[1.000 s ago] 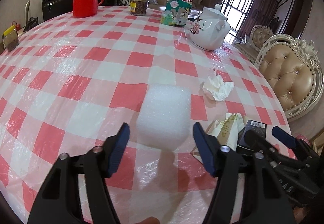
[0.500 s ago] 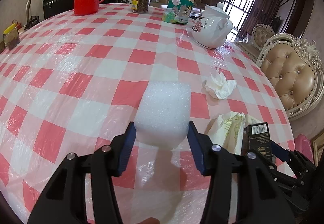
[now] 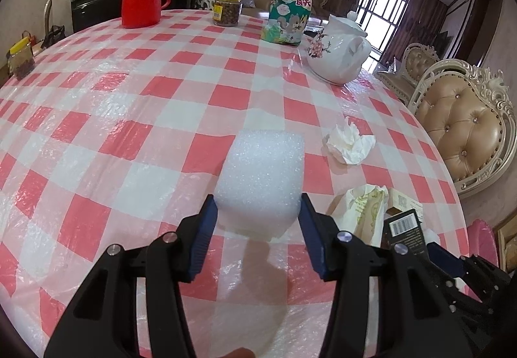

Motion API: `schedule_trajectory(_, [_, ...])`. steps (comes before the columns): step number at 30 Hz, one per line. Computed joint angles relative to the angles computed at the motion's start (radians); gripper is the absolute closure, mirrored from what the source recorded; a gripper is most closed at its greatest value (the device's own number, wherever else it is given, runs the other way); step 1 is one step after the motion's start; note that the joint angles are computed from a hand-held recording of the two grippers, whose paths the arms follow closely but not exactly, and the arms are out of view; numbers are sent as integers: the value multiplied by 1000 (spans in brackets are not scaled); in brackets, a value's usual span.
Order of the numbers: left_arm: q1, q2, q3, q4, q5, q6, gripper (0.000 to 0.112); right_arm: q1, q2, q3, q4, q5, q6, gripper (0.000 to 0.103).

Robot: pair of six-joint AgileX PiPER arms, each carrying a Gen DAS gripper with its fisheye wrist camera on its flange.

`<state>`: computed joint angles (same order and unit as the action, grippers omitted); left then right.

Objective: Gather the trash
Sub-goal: 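Lift the foam block with the left tool while the right tool lifts the black box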

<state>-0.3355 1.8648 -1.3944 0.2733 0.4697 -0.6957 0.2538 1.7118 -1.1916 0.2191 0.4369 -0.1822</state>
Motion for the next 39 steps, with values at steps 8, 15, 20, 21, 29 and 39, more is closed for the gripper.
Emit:
schedule_trajectory(8, [-2, -1, 0, 0, 1, -1, 63, 16, 16, -13, -84, 19, 81, 63])
schedule_trajectory(15, [-5, 0, -2, 1, 1, -5, 63, 33, 41, -22, -169, 11, 170, 40])
schedule_trajectory(20, [-7, -2, -3, 1, 6, -5, 63, 53, 67, -36, -265, 14, 255, 41])
schedule_trajectory(21, [-8, -2, -2, 3, 6, -7, 63, 60, 71, -38, -296, 13, 281, 41])
schedule_trajectory(29, [-10, -10, 2, 18, -1, -21, 63, 55, 58, -21, -267, -7, 242, 51])
schedule_trajectory(39, [-7, -39, 20, 61, -14, -63, 63, 40, 9, 1, -202, -28, 176, 52])
